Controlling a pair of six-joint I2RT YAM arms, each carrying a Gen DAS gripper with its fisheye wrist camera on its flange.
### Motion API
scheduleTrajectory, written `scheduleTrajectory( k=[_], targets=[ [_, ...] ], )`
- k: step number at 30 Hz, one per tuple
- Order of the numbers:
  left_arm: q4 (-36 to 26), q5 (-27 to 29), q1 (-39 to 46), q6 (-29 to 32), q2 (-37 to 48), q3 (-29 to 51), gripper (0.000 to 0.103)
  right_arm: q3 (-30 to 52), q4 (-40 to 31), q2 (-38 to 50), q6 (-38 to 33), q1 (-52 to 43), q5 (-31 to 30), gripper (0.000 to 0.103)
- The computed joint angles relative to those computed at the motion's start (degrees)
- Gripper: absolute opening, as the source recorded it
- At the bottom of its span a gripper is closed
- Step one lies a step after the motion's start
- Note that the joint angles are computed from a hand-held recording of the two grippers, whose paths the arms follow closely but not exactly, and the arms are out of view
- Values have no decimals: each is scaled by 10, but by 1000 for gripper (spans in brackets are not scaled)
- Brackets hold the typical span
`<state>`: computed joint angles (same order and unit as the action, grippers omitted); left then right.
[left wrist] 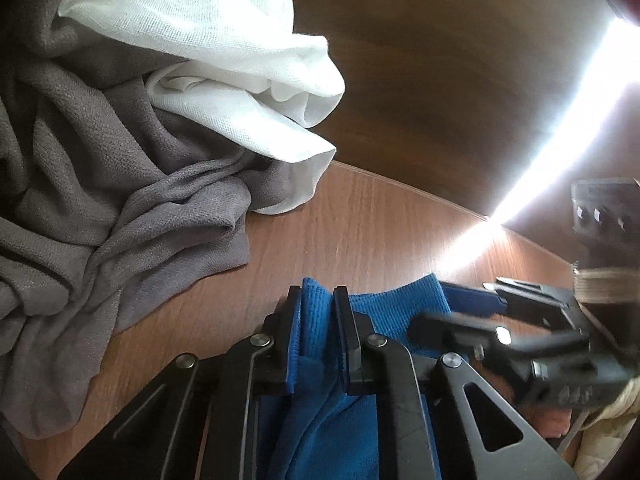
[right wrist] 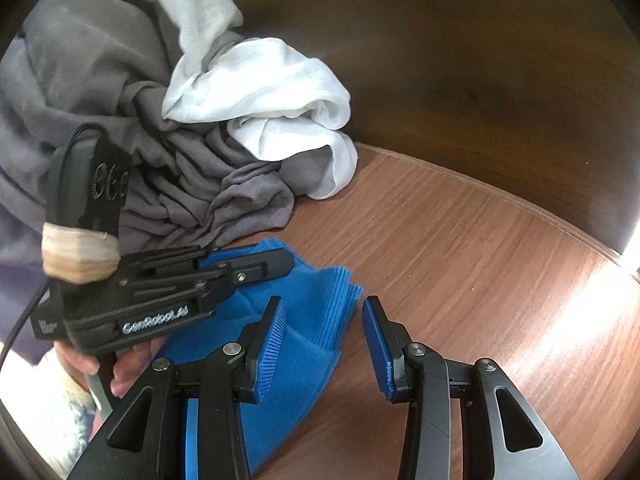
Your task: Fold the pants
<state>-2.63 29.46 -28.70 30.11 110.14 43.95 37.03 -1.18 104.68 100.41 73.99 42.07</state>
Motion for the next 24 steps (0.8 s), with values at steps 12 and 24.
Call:
scheduleTrajectory(
  k=[12, 24],
  targets=[
    [10, -6, -2, 11, -79, -53, 12, -31, 46, -20, -22, -15, -6, 17],
    [-107, 27, 51, 73, -329, -130, 12, 123, -250, -52, 2, 65, 95, 16]
  ],
)
